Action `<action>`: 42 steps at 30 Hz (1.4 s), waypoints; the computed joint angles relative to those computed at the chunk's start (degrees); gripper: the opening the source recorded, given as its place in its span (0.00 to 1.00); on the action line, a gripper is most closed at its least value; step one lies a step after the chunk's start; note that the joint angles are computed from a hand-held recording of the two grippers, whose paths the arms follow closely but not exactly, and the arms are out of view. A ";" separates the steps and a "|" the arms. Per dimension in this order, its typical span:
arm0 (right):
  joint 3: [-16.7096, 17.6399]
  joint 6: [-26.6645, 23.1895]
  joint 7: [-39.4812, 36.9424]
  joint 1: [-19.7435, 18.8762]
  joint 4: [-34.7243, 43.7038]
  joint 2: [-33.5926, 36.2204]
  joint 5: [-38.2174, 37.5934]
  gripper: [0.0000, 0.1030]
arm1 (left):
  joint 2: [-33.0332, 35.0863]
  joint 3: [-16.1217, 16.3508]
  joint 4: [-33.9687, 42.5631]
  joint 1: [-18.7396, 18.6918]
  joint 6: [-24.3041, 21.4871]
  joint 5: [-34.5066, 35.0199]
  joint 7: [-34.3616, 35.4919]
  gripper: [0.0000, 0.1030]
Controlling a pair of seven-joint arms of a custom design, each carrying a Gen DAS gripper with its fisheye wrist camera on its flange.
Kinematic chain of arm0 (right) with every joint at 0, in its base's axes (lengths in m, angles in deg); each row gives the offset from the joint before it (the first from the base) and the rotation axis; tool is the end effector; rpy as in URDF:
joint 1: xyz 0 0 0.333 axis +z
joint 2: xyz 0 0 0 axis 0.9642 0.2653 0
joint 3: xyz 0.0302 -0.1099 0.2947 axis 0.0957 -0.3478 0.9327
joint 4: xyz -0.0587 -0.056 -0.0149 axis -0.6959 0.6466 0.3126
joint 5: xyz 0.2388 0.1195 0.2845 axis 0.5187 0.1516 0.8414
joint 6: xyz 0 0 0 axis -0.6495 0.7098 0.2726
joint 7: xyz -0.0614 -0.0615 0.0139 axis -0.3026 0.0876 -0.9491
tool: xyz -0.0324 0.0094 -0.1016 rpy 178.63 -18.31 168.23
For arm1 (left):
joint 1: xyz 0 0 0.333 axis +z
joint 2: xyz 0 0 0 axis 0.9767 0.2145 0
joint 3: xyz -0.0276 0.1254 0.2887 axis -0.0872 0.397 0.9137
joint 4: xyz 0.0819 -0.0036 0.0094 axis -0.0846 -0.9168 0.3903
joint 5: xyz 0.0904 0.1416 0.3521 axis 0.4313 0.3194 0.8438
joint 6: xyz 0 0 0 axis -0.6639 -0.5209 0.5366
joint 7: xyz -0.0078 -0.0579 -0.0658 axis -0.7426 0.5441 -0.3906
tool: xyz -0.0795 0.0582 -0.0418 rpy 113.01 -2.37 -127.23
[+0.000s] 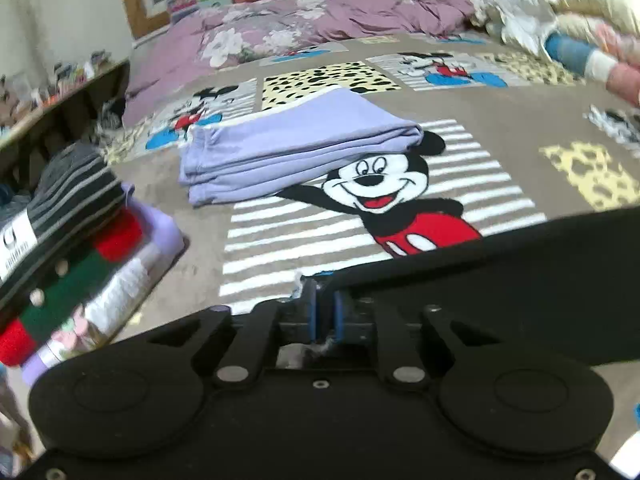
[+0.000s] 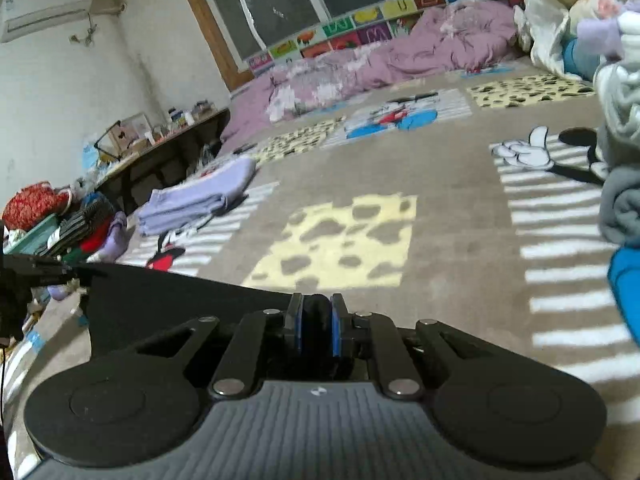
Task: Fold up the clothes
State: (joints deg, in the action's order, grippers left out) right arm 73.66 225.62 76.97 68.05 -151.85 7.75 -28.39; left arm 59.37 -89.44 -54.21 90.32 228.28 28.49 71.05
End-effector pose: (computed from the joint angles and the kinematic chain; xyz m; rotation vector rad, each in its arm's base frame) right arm 0.6330 0.1277 0.3538 -1.4262 1.4822 -0.4221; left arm 0.7571 0.0260 0.4205 -1.3516 2.0166 -0.7993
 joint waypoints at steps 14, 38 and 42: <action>-0.87 1.97 2.26 0.17 0.07 0.43 -1.35 0.23 | 2.52 -7.53 5.51 8.45 -8.78 -18.65 -0.88 0.30; -1.37 2.64 5.73 -0.08 0.59 0.98 -3.94 0.26 | -0.02 -1.07 1.33 6.55 -18.27 -39.72 -13.88 0.33; -1.14 2.38 5.97 -0.31 0.83 1.22 -4.29 0.26 | -0.87 -1.96 -0.93 6.39 -12.71 -40.22 -12.66 0.08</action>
State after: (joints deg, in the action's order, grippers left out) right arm 72.53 228.00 82.94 67.74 -151.02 8.97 -32.68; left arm 58.49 -91.40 -55.14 96.71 215.57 -11.73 58.39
